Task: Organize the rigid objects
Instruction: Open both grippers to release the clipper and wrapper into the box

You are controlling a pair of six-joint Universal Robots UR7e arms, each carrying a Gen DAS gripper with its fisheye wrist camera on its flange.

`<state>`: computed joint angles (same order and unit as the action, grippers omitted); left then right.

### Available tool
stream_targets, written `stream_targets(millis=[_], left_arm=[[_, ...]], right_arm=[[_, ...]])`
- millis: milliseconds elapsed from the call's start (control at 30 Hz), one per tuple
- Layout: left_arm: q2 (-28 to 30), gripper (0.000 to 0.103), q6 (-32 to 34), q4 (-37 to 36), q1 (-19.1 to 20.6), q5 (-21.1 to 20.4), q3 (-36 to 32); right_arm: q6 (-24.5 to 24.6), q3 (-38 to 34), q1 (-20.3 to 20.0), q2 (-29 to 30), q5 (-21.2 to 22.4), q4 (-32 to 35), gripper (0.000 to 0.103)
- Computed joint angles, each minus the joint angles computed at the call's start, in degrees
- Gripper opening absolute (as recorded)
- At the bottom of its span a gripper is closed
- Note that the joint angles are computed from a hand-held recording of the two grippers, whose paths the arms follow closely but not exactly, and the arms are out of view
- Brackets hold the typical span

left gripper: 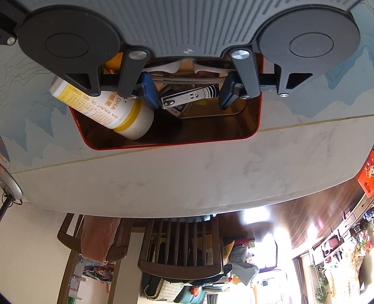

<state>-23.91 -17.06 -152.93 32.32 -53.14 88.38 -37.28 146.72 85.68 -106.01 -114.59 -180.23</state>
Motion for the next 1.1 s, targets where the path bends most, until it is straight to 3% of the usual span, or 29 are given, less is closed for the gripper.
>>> stream_targets(millis=[133,567,1100], left_arm=[[-1.44,0.065,0.13,-2.72,-0.52,0.04,2.1],[-8.97,0.075,0.81,-8.79,-4.24,0.67,11.38],[-19.42,0.083,-0.67,-13.96,-9.84,4.23,24.94]], right_arm=[[1.28,0.0,-0.36,-0.61,0.22,0.83,0.043],[5.23,0.56,1.89,-4.63,-0.66,3.04,0.053],[8.79,3.23,7.57,-11.75,-2.24,2.69,0.087]])
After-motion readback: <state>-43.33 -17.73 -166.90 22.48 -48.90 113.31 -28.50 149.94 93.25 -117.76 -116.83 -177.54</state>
